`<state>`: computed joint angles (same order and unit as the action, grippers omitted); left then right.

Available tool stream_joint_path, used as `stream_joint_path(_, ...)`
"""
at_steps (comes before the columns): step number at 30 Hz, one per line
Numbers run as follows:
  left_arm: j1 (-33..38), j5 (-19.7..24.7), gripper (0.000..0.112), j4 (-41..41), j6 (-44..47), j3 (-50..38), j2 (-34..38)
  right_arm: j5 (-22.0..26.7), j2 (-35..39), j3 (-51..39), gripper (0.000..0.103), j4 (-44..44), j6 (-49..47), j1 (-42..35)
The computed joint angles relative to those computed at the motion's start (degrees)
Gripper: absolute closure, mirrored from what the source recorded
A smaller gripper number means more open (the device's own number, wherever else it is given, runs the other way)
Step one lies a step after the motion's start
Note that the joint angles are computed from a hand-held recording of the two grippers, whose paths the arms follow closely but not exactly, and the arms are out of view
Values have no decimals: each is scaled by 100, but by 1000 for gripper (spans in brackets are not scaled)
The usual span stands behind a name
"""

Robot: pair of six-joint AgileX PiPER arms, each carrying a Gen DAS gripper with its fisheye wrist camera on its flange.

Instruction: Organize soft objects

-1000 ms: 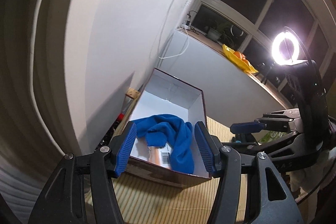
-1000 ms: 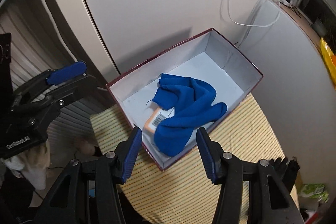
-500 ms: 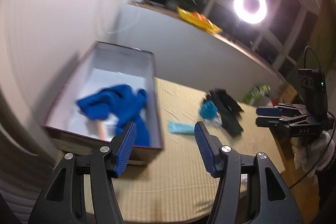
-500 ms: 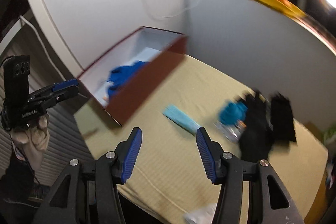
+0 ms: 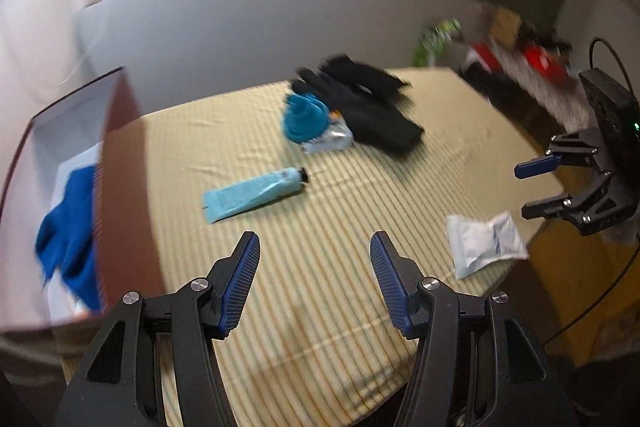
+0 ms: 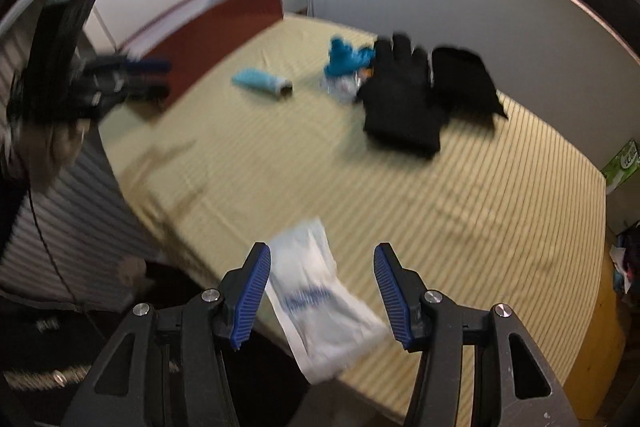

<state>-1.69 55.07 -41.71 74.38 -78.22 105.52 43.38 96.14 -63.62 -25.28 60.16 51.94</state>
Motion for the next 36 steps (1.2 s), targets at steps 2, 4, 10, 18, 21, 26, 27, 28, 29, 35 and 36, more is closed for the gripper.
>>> stream_joint_path(2, -309, -134, 55, 454, -293, -255, 171, 68, 110, 34, 53, -41, -97, 100)
stream_joint_path(4, -645, -242, 55, 1008, -621, -545, 345, 80, 262, 52, 51, -54, -269, 211)
stream_joint_path(10, -1396, -405, 55, 2706, -1370, -1388, 969, -27, 483, 39, 43, 84, -850, 273)
stream_joint_path(18, -1792, -189, 55, 3706, -1776, -2193, 1643, 6, 825, -259, 31, 530, -1945, 96)
stream_joint_path(21, -1850, -21, 55, 3805, -1753, -2475, 1828, 50, 1031, -392, 31, 710, -2308, -6)
stream_joint_path(26, -1948, 183, 55, 4003, -1873, -2940, 2178, -23, 1188, -475, 31, 902, -2613, -118)
stream_joint_path(27, -1975, 189, 55, 4072, -1963, -3013, 2235, -33, 1201, -475, 31, 895, -2617, -129)
stream_joint_path(28, -1997, 356, 55, 4098, -2082, -3227, 2359, -65, 1209, -461, 31, 914, -2642, -152)
stream_joint_path(29, -2027, 490, 55, 4134, -2160, -3427, 2479, -88, 1230, -455, 31, 923, -2660, -190)
stream_joint_path(35, -2288, 795, 55, 4686, -2588, -3914, 2815, -408, 1175, -275, 30, 1152, -2794, -414)
stream_joint_path(36, -2300, 971, 55, 4696, -2649, -4166, 2943, -440, 1158, -246, 30, 1232, -2826, -450)
